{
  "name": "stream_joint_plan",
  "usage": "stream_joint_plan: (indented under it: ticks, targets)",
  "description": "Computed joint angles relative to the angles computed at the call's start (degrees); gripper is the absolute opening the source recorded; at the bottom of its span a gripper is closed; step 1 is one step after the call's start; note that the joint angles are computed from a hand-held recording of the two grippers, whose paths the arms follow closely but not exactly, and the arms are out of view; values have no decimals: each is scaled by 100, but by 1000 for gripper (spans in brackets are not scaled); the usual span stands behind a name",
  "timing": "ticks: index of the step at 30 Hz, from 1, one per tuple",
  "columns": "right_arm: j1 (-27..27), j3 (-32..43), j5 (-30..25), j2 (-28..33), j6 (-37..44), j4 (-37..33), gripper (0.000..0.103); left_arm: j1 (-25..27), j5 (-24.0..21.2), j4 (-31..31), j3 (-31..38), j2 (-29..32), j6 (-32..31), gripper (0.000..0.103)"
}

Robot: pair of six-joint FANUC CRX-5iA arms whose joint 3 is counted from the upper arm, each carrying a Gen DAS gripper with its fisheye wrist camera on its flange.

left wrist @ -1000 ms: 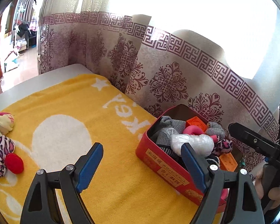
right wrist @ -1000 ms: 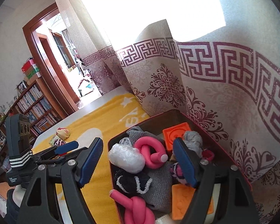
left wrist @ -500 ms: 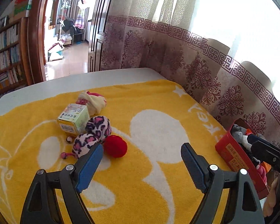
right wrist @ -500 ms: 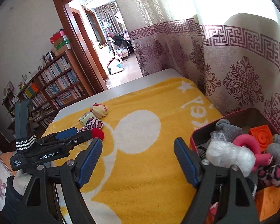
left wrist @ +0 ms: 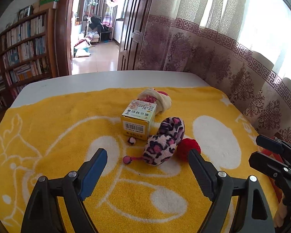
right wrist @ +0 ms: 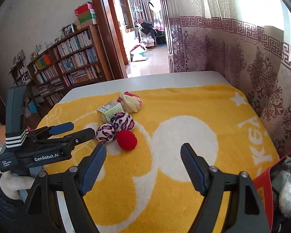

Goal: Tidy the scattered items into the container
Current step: 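Move both grippers back over the table toward the red ball and leopard plush, then grasp the red yarn ball with the right gripper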

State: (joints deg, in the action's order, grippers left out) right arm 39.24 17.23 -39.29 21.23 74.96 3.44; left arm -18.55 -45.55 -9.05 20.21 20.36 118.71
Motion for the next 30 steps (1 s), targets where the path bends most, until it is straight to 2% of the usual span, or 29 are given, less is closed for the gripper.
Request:
stream_joint_plan:
  ticks: [9,22,30]
  targets:
    - [111,958,-702,800,435,-51,82,220,-11,233,-193,-13,41,87]
    - [26,1650,-1127,1326,489,-429,81,318,-134,213,-235,15,283,87]
    - [-47,2071,-1460,1619,468,-607,67,334,-115,272,-251,32,233,87]
